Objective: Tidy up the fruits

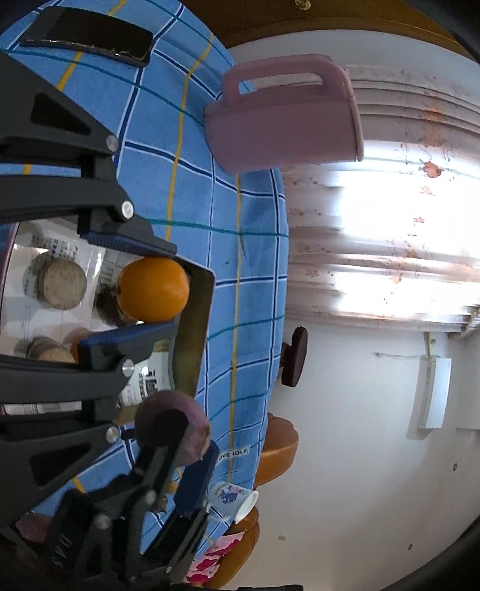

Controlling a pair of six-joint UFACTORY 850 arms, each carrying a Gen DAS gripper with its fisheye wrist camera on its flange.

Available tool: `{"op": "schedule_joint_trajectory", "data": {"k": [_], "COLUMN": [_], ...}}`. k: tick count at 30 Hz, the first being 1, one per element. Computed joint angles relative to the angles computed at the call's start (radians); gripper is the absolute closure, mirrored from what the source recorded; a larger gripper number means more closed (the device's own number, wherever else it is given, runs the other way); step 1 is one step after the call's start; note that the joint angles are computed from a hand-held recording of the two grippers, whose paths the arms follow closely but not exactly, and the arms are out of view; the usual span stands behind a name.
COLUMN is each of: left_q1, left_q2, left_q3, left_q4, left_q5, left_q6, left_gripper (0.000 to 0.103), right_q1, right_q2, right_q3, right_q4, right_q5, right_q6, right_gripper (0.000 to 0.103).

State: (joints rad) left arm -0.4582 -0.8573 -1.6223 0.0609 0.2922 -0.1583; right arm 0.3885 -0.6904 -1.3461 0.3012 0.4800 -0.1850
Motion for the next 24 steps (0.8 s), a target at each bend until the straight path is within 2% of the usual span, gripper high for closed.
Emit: {"op": "schedule_joint_trajectory", "data": {"k": [13,24], "left_q1": [0.019,0.019], "left_q2": [-0.036,-0.051], "left_q3": [-0.044,-0.067], "left_q4": [-0.003,0.031], "left_q5": [-0.062,-0.094], "left_q6": [-0.003,-0.035], "left_gripper": [0.066,0.066], "right_q1": [0.005,0.013], "right_q2": [-0.06,-0.061], "right_q3": [-0.073,-0.07], "right_q4": [-0.022,0.008], "right_q5": [-0.084,-0.104], "right_q6": [0.027,-0.016], "right_gripper": [0.055,0.055]}}
